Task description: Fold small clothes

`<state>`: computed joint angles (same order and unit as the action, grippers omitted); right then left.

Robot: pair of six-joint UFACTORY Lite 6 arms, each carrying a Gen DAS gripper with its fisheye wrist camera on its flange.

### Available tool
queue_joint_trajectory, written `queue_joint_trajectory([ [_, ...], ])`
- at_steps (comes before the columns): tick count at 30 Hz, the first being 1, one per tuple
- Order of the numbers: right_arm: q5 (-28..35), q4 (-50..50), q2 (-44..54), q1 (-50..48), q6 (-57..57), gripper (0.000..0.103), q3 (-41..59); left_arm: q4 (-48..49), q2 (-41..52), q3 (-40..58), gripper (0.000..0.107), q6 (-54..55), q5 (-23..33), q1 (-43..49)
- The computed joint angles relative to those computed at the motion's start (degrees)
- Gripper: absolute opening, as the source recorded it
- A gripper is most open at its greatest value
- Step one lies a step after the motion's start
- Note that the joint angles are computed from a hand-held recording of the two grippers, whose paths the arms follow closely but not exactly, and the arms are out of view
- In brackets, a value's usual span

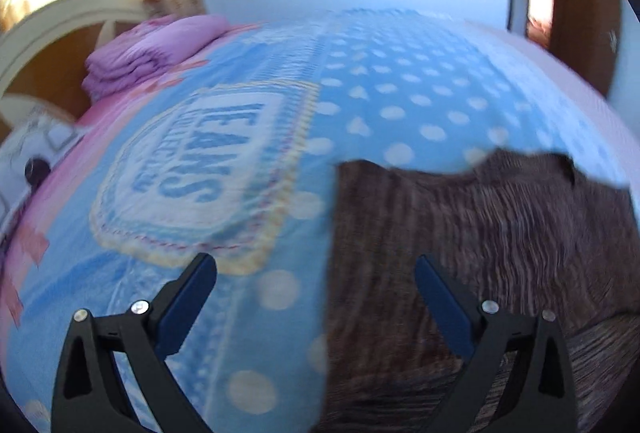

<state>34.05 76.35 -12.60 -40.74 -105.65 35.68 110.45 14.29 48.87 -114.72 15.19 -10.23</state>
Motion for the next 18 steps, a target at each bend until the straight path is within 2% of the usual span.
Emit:
queue_joint_trajectory([
  [3,0.75,0.47,-1.08,-1.21,-2.40,0.064,-1.47,-8.02,8.38,5.07,0.102,7.99,5.10,-3.14],
  [5,1.78,0.42,-0.68,-2.58,-2.85,0.064,-1.36,-4.58,9.47,4.60,0.103,4.28,6.70,-2.19],
  [7,2.72,0.19,0.41,-3.73,-2.41,0.064,-0.61,-6.19,9.33,4.31,0.103,6.42,8.07,-0.75],
  [8,3.00,0.01,1.05,-4.02,-2.00,0.064,-0.11,-6.55,10.09,4.49,0.103,7.21,10.47,-0.32],
  [9,3.14,0.05,1.59,-4.24,-1.80,0.064,0.32,-4.89,10.62,4.35,0.103,6.25,10.85,0.96],
  [12,3.83,-0.01,1.66,-4.99,-1.77,0.064,0.60,2.31,9.62,2.73,0.103,1.45,7.50,4.66],
  [18,5.08,0.20,-0.13,-6.10,-2.74,0.064,-0.41,8.12,7.61,-1.01,0.103,-5.13,10.86,4.47],
])
